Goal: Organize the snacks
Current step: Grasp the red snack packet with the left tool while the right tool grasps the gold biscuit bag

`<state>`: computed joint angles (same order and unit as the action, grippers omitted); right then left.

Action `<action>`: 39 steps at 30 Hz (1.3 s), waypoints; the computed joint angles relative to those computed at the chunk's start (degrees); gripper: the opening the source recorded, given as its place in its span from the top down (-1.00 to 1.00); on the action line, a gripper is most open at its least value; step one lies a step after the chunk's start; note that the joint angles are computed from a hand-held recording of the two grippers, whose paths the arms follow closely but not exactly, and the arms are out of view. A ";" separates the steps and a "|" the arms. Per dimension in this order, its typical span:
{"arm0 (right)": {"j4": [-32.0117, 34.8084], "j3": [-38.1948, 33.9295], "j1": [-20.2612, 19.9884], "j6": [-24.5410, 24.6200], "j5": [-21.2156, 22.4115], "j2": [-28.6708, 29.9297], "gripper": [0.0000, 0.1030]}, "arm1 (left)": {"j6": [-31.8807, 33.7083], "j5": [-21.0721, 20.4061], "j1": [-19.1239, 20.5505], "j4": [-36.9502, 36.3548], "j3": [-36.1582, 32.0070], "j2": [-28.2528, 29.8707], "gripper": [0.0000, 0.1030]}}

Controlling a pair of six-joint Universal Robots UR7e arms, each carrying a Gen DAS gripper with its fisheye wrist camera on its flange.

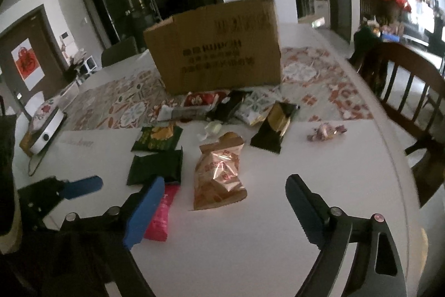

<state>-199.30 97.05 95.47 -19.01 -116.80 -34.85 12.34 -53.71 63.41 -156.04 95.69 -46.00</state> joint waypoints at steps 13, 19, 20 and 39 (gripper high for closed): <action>10.72 -4.07 -2.72 3.99 4.00 0.53 -0.38 | -5.54 -1.50 1.78 7.35 -5.04 3.18 -0.33; 12.04 -6.32 -2.63 2.96 3.90 1.92 -0.22 | -7.41 -3.00 2.79 10.07 -6.70 3.64 -0.13; 12.43 -6.43 -2.67 3.06 4.02 1.95 -0.22 | -7.22 -2.98 2.79 9.62 -6.53 3.58 -0.09; 9.16 -5.58 -1.82 -1.86 0.80 3.47 0.22 | -4.56 -5.04 2.34 4.92 -2.73 0.94 0.26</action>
<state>-190.14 91.47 93.65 -20.87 -116.00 -31.38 7.78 -58.75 65.74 -151.11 92.95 -45.06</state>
